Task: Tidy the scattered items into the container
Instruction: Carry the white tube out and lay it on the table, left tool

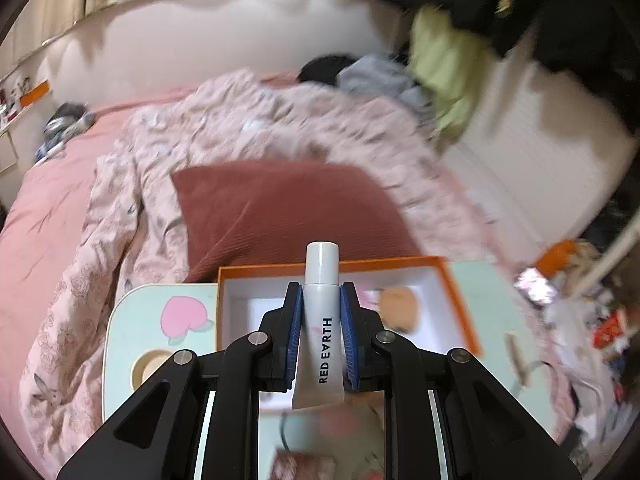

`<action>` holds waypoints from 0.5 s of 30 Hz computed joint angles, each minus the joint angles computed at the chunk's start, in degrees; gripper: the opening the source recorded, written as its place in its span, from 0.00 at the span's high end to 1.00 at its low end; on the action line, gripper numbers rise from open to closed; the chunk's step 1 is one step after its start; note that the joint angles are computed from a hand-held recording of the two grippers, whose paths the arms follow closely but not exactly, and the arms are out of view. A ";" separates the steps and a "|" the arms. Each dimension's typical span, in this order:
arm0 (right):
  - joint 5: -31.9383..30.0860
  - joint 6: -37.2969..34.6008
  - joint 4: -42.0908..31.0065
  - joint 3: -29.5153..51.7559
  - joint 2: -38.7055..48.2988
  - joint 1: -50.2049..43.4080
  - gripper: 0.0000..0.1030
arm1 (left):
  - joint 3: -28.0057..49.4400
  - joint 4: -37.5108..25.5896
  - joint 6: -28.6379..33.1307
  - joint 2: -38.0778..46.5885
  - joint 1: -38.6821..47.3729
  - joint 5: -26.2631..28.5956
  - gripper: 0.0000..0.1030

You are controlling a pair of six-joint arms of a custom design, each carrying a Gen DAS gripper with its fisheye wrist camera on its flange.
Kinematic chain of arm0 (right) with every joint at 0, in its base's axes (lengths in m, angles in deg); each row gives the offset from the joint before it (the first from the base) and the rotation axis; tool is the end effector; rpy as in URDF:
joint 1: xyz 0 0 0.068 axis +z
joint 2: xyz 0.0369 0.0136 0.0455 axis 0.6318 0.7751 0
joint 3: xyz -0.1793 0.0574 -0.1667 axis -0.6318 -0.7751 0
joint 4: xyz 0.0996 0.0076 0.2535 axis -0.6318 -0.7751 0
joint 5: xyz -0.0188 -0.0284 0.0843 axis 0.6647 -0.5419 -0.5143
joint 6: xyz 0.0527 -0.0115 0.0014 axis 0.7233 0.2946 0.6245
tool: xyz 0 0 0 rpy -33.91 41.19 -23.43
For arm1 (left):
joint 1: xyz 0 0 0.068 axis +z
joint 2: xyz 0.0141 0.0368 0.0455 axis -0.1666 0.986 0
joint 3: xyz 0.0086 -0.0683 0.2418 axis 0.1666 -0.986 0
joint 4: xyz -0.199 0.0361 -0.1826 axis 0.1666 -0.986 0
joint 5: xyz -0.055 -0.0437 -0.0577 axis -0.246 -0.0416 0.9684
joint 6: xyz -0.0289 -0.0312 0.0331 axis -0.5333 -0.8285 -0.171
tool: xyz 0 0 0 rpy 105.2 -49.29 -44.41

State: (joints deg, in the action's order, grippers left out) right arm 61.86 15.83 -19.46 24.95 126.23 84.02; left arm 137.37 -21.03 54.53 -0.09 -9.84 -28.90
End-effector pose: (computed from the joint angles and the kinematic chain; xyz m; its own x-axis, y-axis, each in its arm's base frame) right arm 0.2028 0.1855 0.1379 -0.8270 -0.1116 -0.5510 -0.1431 0.9896 0.0144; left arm 0.3509 -0.0125 0.2797 -0.7391 0.0730 -0.6696 0.2593 0.9483 -0.1828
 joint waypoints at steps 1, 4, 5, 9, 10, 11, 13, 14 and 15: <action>0.00 -0.02 0.01 -0.03 -0.03 -0.01 0.00 | -3.08 -0.32 0.54 -3.69 1.26 3.34 0.81; 0.01 0.00 -0.01 -0.04 -0.04 0.00 0.00 | -12.09 0.59 1.10 -11.84 3.67 7.20 0.81; 0.03 -0.01 -0.05 0.01 0.00 0.00 0.00 | -15.34 1.00 1.19 -14.02 4.23 8.14 0.81; 0.05 -0.03 -0.08 -0.08 -0.09 -0.01 0.00 | -24.72 2.13 0.76 -17.25 5.51 11.52 0.81; 0.05 -0.03 -0.08 -0.08 -0.09 -0.01 0.00 | -26.27 2.07 0.79 -17.92 5.56 11.19 0.81; 0.07 0.07 -0.12 0.04 0.02 0.08 0.00 | -28.05 2.46 0.68 -18.71 5.26 10.02 0.81; 0.12 0.08 -0.15 0.09 0.05 0.11 0.00 | -30.70 3.36 0.35 -19.80 5.37 9.57 0.81; 0.07 0.01 -0.15 0.04 -0.01 0.04 0.00 | -31.53 3.57 0.38 -19.68 5.76 10.05 0.81; 0.07 0.01 -0.15 0.04 -0.01 0.04 0.00 | -32.22 3.47 0.44 -19.84 6.05 10.33 0.80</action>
State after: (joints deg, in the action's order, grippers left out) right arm 61.92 15.84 -19.61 24.99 126.22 84.05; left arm 105.15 -17.55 54.97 -19.93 -3.78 -18.57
